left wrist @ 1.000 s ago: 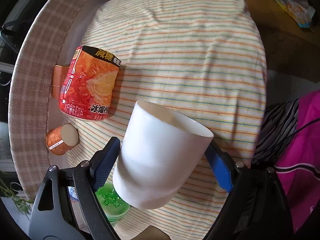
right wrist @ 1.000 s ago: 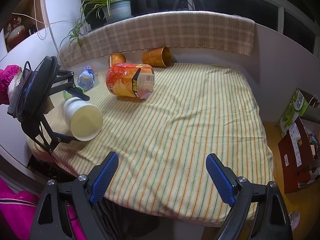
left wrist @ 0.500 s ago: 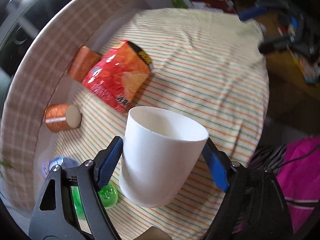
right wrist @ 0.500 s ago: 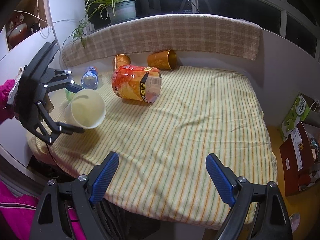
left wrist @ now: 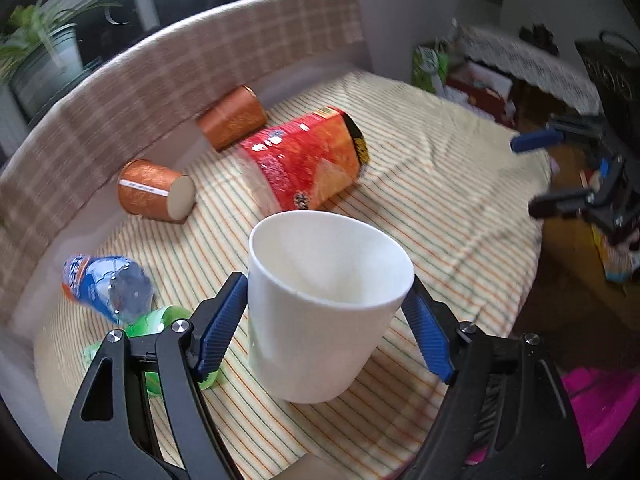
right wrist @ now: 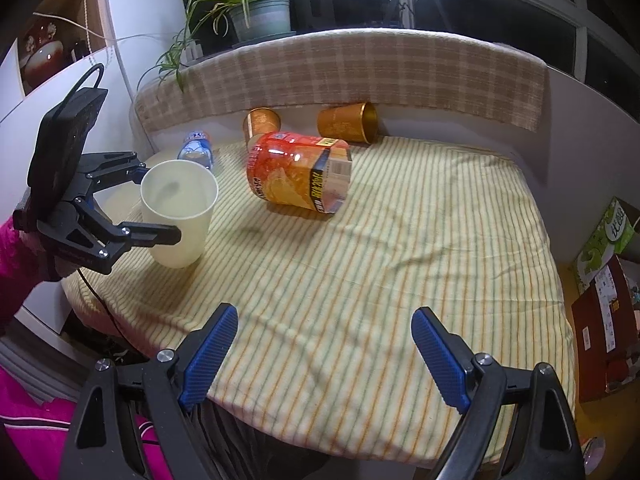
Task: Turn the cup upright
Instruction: 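Set the white cup upright on the bedspread and open the right gripper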
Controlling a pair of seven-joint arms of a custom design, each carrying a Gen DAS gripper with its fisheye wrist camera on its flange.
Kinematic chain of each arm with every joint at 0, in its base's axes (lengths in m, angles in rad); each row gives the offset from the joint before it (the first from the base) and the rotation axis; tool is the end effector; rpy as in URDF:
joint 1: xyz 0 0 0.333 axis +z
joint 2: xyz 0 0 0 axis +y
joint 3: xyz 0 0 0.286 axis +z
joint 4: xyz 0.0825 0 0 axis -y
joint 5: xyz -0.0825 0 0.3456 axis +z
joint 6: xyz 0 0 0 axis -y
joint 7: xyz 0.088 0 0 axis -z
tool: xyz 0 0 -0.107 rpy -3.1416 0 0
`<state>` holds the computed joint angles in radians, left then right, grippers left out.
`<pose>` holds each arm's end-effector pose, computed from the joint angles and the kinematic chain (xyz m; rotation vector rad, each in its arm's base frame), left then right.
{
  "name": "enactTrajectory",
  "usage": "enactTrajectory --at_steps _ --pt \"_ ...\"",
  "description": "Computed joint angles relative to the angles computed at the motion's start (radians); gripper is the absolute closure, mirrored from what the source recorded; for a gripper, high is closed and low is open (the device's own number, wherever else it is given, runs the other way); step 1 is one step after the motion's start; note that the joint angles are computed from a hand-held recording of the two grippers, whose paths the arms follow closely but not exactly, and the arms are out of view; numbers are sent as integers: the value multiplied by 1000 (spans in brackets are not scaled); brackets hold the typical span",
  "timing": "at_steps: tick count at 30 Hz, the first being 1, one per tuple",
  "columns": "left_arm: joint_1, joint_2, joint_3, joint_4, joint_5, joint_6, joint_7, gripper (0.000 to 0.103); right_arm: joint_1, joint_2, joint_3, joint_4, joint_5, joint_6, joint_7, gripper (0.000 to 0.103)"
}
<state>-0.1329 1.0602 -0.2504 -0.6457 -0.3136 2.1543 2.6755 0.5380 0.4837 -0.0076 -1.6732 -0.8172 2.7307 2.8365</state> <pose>0.7434 -0.1955 0.3915 -0.5146 2.7135 -0.9123 0.5592 0.3609 0.3732 -1.6994 1.8175 -0.6039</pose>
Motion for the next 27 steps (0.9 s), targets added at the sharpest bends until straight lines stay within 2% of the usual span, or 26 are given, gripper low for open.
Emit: enactTrajectory --at_steps 5,10,20,24,27 --pt "36 -89 -22 -183 -71 127 12 24 2 21 5 34 17 -5 -19 13" --pt "53 -111 -26 -242 -123 178 4 25 12 40 2 65 29 -8 -27 13" --pt "76 -28 -49 -121 -177 139 -99 25 31 73 -11 114 37 -15 -12 13" --pt "88 -13 -54 -109 -185 126 -122 25 36 80 -11 126 40 -24 -15 13" --pt "108 -39 -64 -160 -207 138 -105 25 38 88 -11 140 43 -25 -20 13"
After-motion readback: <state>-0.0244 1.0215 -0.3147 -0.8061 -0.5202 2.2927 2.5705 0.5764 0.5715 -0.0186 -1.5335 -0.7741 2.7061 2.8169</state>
